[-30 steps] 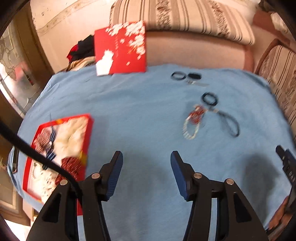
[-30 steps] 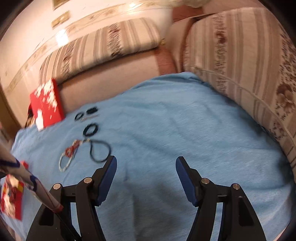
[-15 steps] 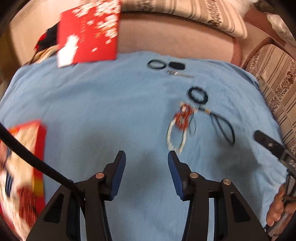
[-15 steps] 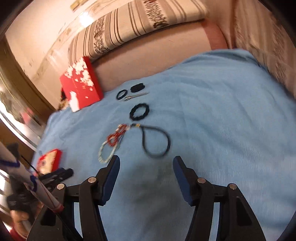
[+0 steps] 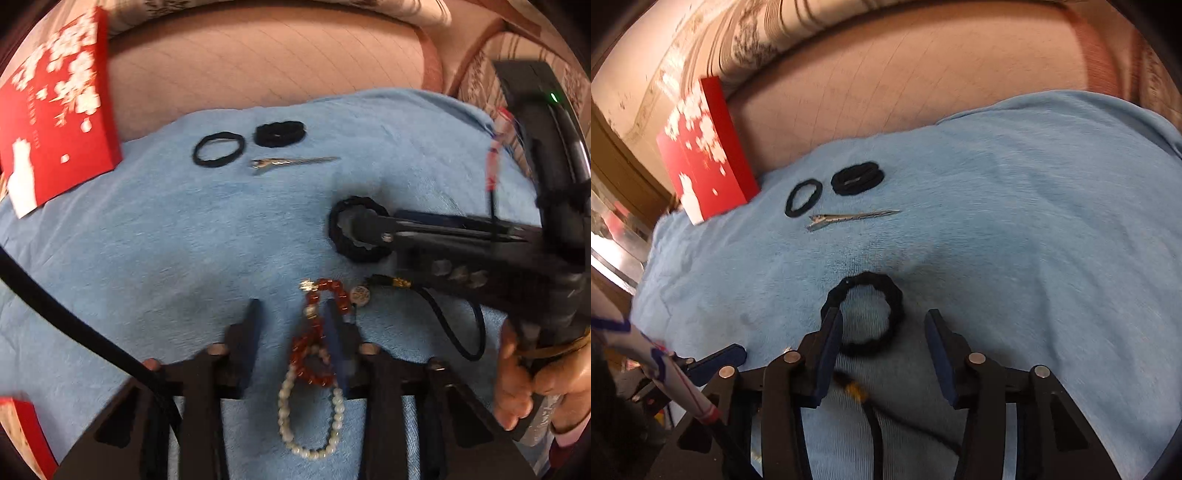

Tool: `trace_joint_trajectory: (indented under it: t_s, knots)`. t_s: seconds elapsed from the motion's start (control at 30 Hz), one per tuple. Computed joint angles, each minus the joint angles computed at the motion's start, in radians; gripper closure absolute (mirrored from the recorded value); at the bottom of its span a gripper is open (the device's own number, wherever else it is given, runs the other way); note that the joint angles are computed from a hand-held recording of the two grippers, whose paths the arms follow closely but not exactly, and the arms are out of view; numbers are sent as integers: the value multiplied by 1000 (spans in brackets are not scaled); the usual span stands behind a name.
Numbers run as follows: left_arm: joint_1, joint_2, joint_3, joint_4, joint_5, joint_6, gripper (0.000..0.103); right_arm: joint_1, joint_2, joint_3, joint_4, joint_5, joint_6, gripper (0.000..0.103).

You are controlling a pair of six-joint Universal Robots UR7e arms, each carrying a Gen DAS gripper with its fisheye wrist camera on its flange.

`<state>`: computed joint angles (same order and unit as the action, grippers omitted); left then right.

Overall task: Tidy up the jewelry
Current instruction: 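Grasp the red bead bracelet with the left gripper while the right gripper grasps the black scalloped hair tie, then carry the red bead bracelet and black hair tie over the box with both grippers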

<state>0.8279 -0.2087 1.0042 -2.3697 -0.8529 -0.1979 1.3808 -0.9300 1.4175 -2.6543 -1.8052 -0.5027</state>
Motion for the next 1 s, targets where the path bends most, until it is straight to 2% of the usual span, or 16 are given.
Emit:
trace_joint_trajectory:
  t_s: [0.03,0.1,0.27,0.37,0.53,0.77,0.83,0.9,1.0]
  knots:
    - [2,11,-20,37,-13,-10,97,9,7,10,-40,-34,-23,61]
    - [-6,11,-7,21,7,-20,97,15,15,12,-64,-66,-42,93]
    - [0,-81,107,-96,-99,-101,98,4,-49,53,-65,-34,0,95]
    - [-17,-159,211,-171,-111,-116,98,2,-104,94,-76,1,12,95]
    - [-58,-300,395,-272,-107,-142,103,26,-217,196,-89,42,9,95]
    - [-129,-518,664,-365,-28,-208,103,83,-336,345,-83,62,-22,95]
    - [-139,-555,706,-339,-9,-224,103,103,-354,388,-94,53,-42,95]
    - [-130,-567,714,-283,-33,-248,103,112,-364,424,-107,46,-51,95]
    - [-114,-532,721,-273,-36,-282,100,94,-386,475,-103,50,-34,95]
